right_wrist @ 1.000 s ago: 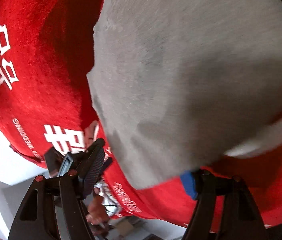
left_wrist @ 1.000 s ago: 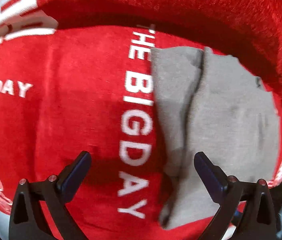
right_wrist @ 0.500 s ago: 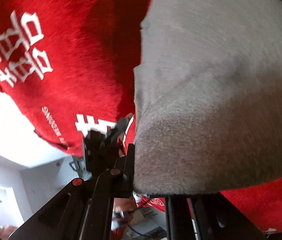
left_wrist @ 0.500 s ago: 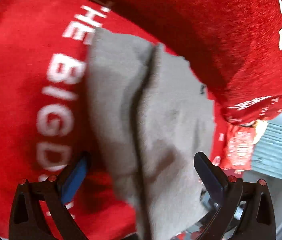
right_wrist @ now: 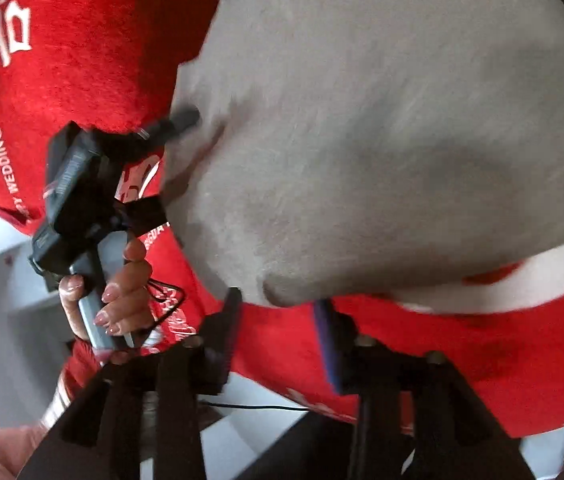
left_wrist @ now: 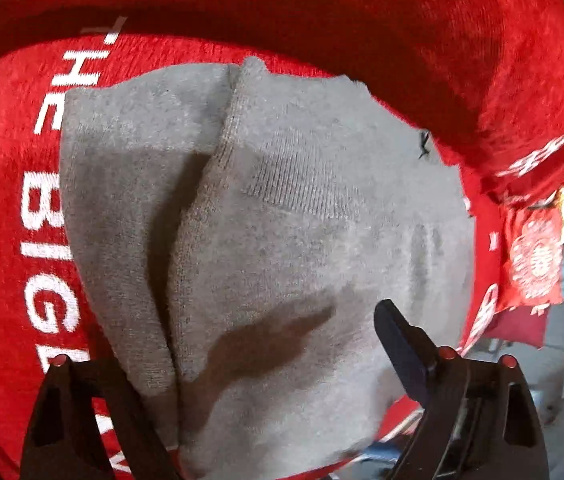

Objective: Fold small clothes

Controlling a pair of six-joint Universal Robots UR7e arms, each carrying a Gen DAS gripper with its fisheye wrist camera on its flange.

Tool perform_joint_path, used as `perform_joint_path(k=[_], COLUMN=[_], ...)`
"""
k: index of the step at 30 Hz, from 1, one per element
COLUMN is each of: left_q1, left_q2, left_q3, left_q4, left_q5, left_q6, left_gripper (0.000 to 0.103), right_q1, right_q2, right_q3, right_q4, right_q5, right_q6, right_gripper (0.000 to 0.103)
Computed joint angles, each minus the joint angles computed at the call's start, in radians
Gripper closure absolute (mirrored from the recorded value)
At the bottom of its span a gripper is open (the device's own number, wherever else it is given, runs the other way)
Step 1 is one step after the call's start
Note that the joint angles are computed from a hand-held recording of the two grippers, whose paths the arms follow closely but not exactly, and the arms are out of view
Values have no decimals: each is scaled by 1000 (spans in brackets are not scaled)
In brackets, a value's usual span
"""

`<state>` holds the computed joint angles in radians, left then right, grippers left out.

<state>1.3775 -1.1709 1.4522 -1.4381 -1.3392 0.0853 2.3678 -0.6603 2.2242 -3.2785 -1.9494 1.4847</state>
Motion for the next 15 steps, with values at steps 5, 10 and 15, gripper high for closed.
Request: perform_joint_path(k=[5, 10, 15], left_q1=[-50, -80, -77], left_q2=[-37, -83, -109], left_q3=[86, 157, 163], left_q4=[-56, -143, -191], left_q5=[119, 198, 150], left_q6=[24, 49, 40], left_gripper=[34, 70, 87], right_q1=[1, -93, -164], right_q2=[-146, -166, -119], right_q3=[22, -1, -26], right_q4=[200, 270, 322], right_q5=[-177, -205, -147], right_q6=[-61, -234, -327], right_gripper=[98, 98, 99])
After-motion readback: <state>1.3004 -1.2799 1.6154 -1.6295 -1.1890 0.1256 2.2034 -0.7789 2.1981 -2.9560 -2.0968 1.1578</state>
